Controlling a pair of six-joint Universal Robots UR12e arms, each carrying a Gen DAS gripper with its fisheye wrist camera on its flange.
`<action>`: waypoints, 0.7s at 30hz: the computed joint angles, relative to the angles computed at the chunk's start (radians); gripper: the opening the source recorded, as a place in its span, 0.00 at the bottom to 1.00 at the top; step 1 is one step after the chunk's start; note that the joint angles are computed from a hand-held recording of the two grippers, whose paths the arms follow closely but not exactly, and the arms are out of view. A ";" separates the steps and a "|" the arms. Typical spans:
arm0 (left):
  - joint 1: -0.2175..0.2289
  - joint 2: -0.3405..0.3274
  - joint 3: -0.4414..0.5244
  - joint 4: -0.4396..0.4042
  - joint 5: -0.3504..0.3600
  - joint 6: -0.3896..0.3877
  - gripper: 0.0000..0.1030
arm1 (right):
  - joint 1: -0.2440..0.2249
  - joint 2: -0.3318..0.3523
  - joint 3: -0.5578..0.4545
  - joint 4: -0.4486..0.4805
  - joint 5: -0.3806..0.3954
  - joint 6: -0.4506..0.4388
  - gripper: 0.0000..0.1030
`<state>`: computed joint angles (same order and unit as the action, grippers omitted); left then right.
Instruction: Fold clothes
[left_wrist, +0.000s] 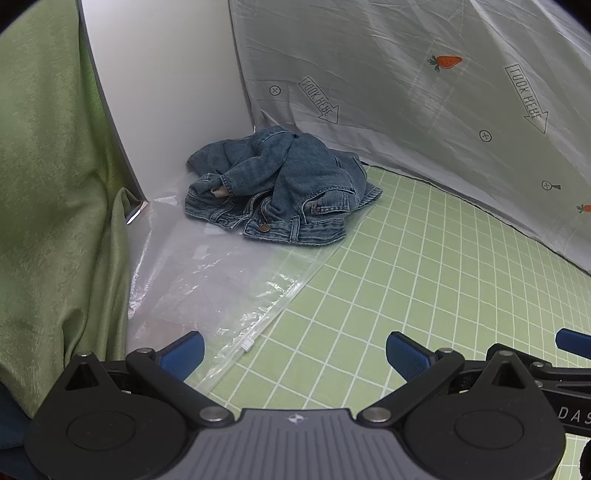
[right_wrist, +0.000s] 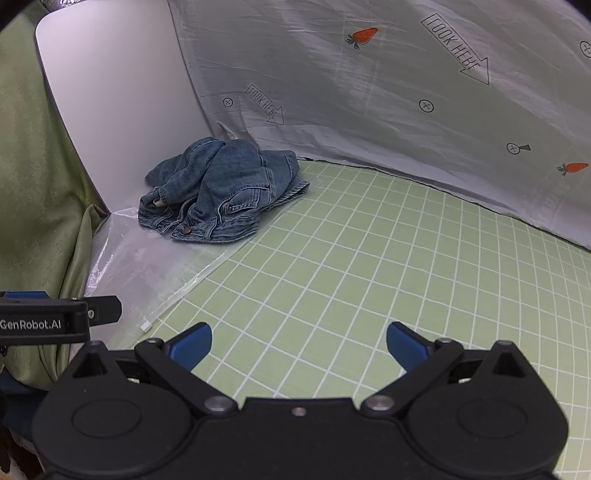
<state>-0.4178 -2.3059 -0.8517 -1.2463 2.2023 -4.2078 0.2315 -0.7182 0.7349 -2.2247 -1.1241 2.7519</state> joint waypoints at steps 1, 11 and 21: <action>0.000 0.000 0.000 0.001 0.000 0.000 1.00 | 0.000 0.000 0.000 0.000 0.001 0.000 0.99; -0.001 0.002 -0.009 0.010 -0.003 0.000 1.00 | -0.001 0.006 -0.014 0.013 0.003 -0.003 0.99; 0.000 0.001 -0.009 0.006 -0.008 0.001 1.00 | 0.000 0.009 -0.022 0.019 -0.002 -0.001 0.99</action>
<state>-0.4183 -2.3050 -0.8603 -1.2400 2.1941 -4.2072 0.2318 -0.7093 0.7134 -2.2056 -1.1261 2.7505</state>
